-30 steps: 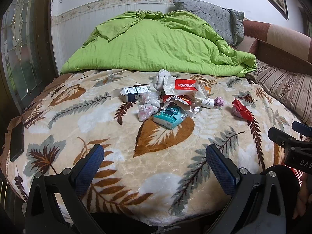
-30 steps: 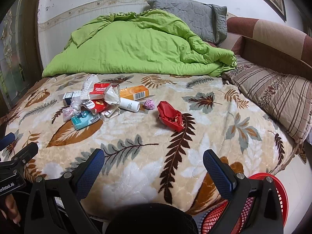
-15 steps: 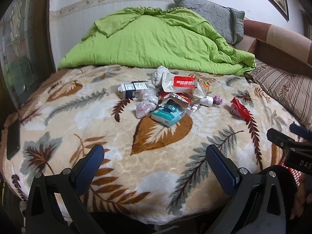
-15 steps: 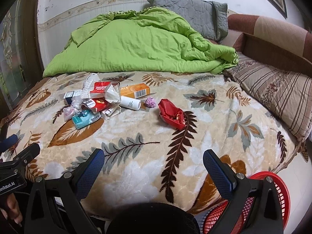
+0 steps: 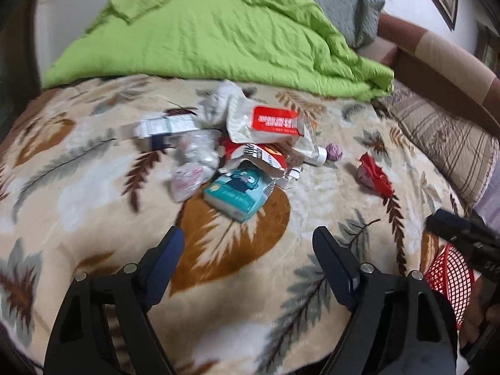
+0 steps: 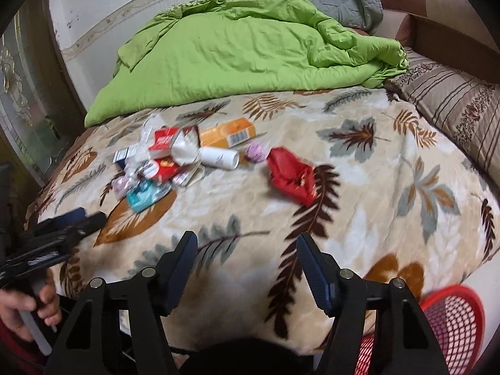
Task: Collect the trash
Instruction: 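Grasp the teal tissue pack with the left tool while the right tool grasps the red wrapper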
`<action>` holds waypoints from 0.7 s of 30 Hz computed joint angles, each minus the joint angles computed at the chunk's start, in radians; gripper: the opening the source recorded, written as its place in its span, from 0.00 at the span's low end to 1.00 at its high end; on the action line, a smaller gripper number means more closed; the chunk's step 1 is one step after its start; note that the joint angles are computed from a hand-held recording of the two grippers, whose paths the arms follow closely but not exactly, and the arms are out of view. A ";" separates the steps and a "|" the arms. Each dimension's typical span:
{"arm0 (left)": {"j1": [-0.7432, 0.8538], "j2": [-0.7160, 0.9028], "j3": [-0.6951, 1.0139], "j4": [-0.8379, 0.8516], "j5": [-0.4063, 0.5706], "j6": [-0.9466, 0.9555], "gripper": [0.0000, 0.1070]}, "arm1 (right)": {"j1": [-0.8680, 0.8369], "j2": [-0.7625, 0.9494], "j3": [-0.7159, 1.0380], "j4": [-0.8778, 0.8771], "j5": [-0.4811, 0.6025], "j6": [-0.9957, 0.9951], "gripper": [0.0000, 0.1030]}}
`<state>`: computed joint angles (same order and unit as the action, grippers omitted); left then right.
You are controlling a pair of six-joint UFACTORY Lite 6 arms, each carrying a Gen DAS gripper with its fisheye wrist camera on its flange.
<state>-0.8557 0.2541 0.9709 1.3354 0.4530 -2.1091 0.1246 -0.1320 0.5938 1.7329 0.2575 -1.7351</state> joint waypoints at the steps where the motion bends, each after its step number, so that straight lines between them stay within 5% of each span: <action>1: 0.033 0.025 0.017 0.016 -0.038 0.015 0.74 | -0.018 0.020 0.025 -0.041 0.014 0.035 0.68; 4: 0.116 0.144 0.122 -0.065 -0.121 0.167 0.73 | -0.074 0.109 0.130 -0.227 0.072 0.185 0.68; 12: 0.188 0.392 0.398 -0.257 -0.091 0.459 0.73 | -0.145 0.383 0.424 -0.488 0.123 0.403 0.68; 15: 0.198 0.419 0.424 -0.278 -0.087 0.488 0.53 | -0.161 0.511 0.549 -0.549 0.140 0.485 0.69; 21: 0.201 0.294 0.257 -0.136 -0.186 0.296 0.38 | -0.168 0.743 0.775 -0.599 0.220 0.599 0.69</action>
<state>-0.6545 0.5485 1.2280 1.1996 0.2674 -1.8135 -0.0432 0.6113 1.3690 1.1342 0.4779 -1.1365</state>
